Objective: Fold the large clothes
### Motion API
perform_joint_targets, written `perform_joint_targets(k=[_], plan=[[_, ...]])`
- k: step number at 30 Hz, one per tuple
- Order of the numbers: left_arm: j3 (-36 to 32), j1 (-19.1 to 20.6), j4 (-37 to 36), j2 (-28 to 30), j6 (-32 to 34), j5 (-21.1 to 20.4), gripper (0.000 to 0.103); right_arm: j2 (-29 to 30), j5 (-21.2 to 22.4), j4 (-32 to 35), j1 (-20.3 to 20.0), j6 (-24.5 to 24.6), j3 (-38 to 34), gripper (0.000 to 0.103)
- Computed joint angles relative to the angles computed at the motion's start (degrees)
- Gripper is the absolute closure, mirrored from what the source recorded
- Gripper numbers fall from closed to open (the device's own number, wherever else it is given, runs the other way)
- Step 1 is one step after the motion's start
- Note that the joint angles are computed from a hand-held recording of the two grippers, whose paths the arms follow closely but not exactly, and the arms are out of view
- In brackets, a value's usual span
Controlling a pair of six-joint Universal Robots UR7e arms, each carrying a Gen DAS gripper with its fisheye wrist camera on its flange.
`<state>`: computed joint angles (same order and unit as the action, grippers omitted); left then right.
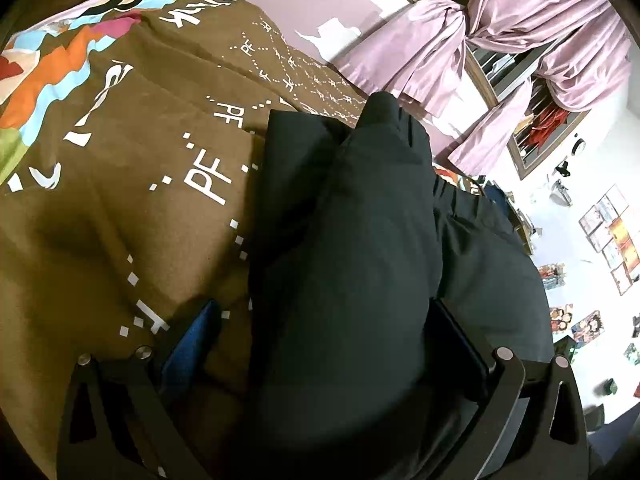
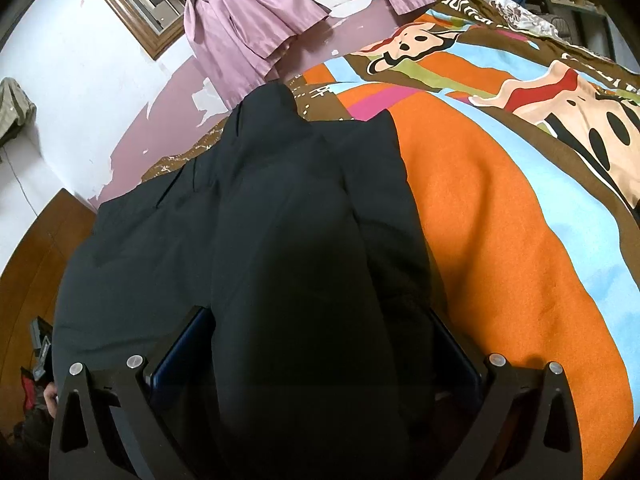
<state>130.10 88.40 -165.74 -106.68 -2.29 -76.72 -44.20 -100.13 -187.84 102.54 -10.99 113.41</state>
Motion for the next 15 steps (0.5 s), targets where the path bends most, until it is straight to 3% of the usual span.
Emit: perform_joint_targets(k=[6, 8, 9, 10, 12, 15], plan=[[-1.6, -0.6, 4.8, -0.7, -0.7, 0.5, 0.003, -1.6, 2.6, 2.0, -0.3, 1.3, 0.9, 0.028], [-2.0, -0.9, 7.1, -1.3, -0.2, -0.3, 0.014, -2.0, 3.8, 2.0, -0.7, 1.5, 1.5, 0.033], [-2.1, -0.8, 7.8, -1.5, 0.0, -1.5, 0.027, -2.2, 4.5, 2.0, -0.9, 1.5, 1.7, 0.033], [-2.1, -0.8, 8.4, -1.8, -0.3, -2.4, 0.033, -2.3, 5.4, 2.2, -1.4, 1.9, 2.0, 0.034], [-2.0, -0.7, 8.4, -2.1, -1.1, -3.1, 0.039, -2.6, 6.5, 2.7, -1.9, 3.5, 2.2, 0.033], [-2.1, -0.8, 9.3, -2.8, -3.0, -3.1, 0.046, -2.8, 4.7, 4.3, -1.0, 5.2, 1.8, 0.034]])
